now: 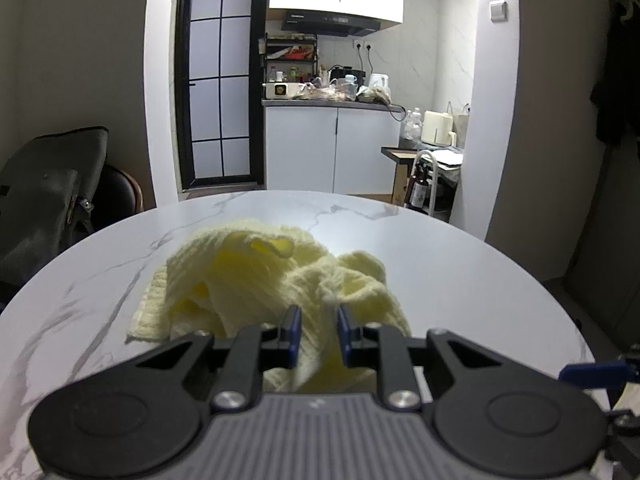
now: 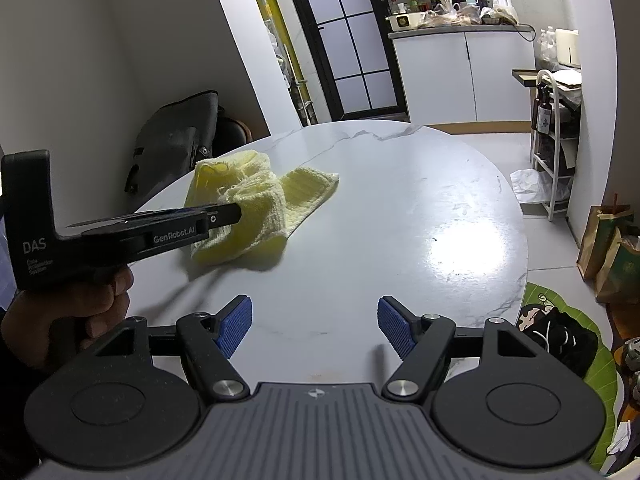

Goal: Fold towel
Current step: 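Lower the left gripper onto the towel and close it on a fold, then lift the towel with the left gripper while the right gripper approaches its edge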

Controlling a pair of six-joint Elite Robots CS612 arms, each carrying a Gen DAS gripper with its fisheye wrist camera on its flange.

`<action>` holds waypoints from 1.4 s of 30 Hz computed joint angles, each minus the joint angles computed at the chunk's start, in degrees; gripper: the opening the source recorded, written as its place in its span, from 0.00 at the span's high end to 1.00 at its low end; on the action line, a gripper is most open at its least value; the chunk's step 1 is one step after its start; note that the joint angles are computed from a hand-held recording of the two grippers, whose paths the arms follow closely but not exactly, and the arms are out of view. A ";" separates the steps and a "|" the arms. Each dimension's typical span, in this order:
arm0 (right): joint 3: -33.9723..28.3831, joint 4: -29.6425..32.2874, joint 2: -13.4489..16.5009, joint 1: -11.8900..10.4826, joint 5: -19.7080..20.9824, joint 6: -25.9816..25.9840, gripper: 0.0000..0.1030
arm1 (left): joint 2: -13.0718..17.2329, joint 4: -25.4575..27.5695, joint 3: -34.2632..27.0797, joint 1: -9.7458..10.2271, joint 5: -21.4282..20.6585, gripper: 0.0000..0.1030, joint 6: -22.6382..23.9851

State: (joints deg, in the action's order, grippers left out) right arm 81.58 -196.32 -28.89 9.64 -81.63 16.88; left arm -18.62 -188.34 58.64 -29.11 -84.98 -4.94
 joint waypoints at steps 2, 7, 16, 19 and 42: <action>-0.09 0.14 0.01 0.04 -0.13 0.03 0.28 | -0.06 0.09 0.26 0.01 0.19 0.79 0.10; -0.31 0.46 0.07 0.17 -0.14 -0.23 0.28 | 0.19 -0.13 -0.13 0.13 0.02 0.79 -0.99; -0.12 0.37 -0.03 0.08 0.04 0.39 0.28 | 1.21 -0.10 -1.92 -0.10 -0.36 0.89 -0.63; -0.27 0.54 0.02 0.03 0.45 0.45 0.28 | 1.38 0.24 -2.23 -0.17 -0.15 0.95 -0.60; -1.36 1.83 0.33 1.25 -2.62 -2.60 0.28 | -3.32 -5.61 5.84 0.86 2.85 0.97 -1.42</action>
